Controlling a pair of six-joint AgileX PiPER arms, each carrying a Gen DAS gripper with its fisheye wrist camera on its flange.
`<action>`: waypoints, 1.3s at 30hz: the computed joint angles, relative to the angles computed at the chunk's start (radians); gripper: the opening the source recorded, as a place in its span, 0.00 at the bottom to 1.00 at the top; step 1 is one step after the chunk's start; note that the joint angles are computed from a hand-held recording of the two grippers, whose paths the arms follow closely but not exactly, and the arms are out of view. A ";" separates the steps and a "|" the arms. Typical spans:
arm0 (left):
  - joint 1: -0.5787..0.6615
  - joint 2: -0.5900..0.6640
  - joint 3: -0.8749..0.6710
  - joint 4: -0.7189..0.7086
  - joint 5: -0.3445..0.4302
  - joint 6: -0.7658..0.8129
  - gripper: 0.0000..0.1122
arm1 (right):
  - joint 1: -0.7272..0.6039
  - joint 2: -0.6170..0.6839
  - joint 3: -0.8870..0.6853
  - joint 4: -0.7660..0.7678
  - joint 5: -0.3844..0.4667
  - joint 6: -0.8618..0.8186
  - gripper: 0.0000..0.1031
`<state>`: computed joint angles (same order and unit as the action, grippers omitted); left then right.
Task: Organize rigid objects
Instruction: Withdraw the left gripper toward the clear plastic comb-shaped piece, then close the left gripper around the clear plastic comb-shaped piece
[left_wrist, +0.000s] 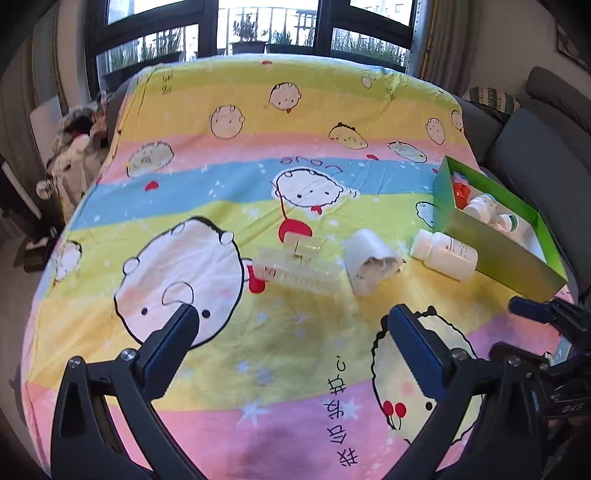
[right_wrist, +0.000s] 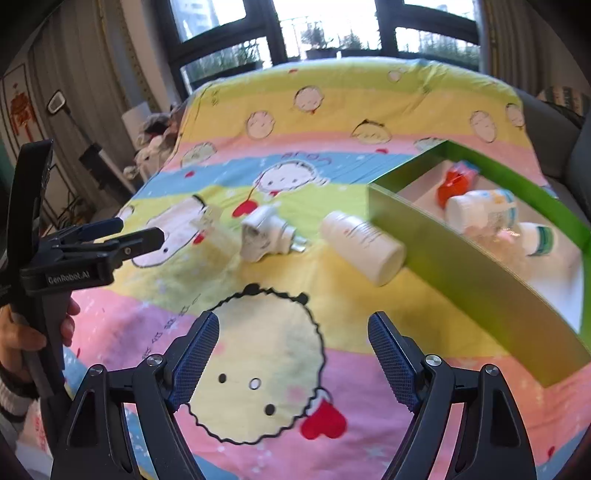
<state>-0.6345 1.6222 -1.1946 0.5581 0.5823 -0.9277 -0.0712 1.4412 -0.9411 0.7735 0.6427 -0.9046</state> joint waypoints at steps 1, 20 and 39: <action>0.021 -0.002 0.008 -0.062 -0.032 0.051 0.91 | 0.009 0.014 -0.006 0.000 0.002 0.001 0.82; 0.284 0.137 -0.063 -0.786 -0.168 0.778 0.91 | 0.209 0.344 -0.259 0.171 0.133 -0.153 0.82; 0.329 0.388 -0.340 -1.017 -0.028 1.096 0.83 | 0.303 0.627 -0.630 0.029 0.046 0.115 0.82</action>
